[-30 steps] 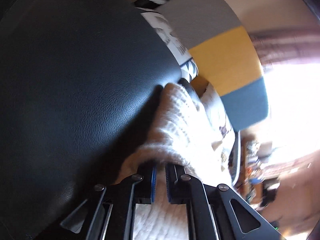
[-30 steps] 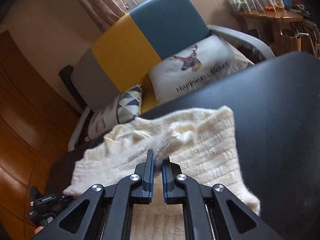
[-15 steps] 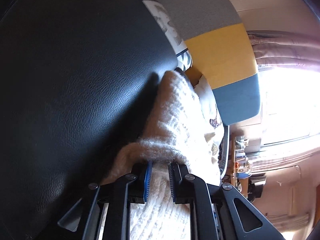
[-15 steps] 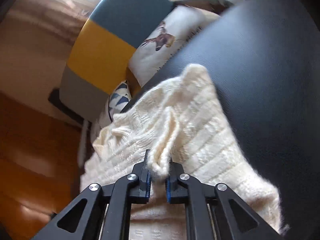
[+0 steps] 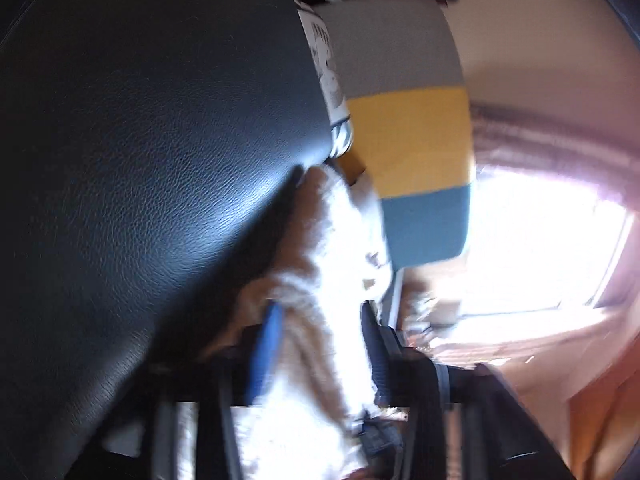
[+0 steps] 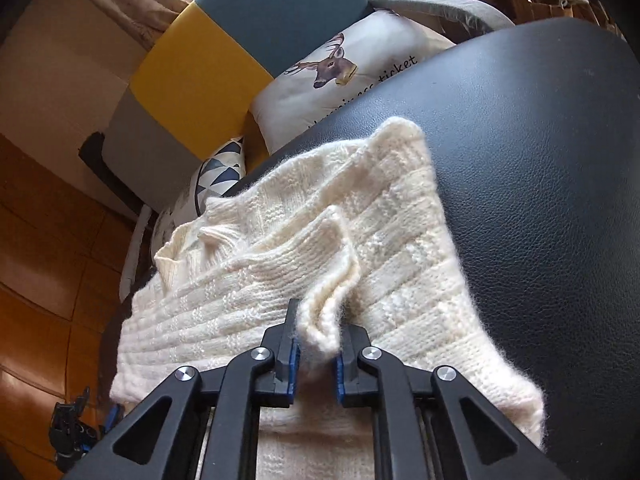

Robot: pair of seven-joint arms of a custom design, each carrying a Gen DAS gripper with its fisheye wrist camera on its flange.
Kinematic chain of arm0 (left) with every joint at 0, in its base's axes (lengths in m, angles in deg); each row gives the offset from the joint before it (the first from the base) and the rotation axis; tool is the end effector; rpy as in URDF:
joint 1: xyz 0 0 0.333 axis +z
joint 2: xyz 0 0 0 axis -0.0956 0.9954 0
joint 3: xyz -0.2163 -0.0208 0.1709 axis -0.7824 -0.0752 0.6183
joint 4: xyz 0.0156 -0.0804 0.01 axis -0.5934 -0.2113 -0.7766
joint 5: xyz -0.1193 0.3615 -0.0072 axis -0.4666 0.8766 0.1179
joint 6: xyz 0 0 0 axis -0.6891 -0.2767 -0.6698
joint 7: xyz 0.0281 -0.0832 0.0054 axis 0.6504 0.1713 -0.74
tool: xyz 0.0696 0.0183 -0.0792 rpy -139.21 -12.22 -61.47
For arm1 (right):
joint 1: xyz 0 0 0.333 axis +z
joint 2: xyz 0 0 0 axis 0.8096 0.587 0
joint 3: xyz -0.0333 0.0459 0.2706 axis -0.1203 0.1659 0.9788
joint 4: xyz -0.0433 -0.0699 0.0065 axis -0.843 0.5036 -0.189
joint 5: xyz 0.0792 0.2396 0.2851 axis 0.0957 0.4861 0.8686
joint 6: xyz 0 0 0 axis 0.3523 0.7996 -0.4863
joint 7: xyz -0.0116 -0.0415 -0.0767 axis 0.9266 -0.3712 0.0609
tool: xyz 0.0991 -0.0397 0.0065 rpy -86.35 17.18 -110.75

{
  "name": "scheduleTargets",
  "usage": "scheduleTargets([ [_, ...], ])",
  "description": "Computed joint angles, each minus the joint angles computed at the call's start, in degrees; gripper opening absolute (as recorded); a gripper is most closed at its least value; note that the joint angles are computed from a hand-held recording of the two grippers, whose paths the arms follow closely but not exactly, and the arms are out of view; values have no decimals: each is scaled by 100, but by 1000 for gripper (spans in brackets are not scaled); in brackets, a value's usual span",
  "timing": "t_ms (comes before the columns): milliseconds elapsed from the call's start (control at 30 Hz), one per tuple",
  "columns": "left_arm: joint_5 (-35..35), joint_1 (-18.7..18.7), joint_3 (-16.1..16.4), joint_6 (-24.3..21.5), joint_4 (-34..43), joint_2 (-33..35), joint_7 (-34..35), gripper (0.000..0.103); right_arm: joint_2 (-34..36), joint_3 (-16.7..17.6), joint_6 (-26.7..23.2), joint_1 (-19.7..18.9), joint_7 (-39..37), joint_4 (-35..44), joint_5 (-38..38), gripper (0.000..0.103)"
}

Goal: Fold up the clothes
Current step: 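Lay the sleeve across the sweater body with the right gripper and open it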

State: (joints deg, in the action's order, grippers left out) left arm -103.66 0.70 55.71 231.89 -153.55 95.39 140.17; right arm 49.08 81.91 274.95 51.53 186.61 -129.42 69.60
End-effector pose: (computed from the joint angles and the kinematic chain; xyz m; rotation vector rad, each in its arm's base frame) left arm 0.6833 -0.1437 0.2485 2.0718 -0.9398 1.4154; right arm 0.6451 0.1341 0.2499 -1.0314 2.1129 -0.1091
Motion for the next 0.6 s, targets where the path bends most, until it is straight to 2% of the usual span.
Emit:
scheduleTargets([
  [100,159,-155,25,193,125,-4,-178,55,176,615,213,-598,72,-25,-20,14],
  [133,436,-262,78,195,224,70,-533,55,213,716,194,-694,109,6,-61,14],
  [200,1331,-348,307,-40,406,211,-1576,55,205,767,79,-723,88,66,-173,15],
  [333,2308,-550,397,-455,1241,830,-3028,56,220,884,-142,-758,-190,237,-231,17],
  [433,2586,-583,334,-90,1206,815,-3364,55,175,612,-341,-453,-355,364,-149,17],
  [533,3097,-704,435,172,1484,942,-3831,56,-2,37,-507,119,-419,378,-25,17],
  [567,3365,-632,338,230,1536,990,-4014,57,-7,62,-435,100,-478,354,43,17],
  [600,3332,-625,440,233,1388,845,-4077,57,15,111,-421,61,-526,368,104,17],
])
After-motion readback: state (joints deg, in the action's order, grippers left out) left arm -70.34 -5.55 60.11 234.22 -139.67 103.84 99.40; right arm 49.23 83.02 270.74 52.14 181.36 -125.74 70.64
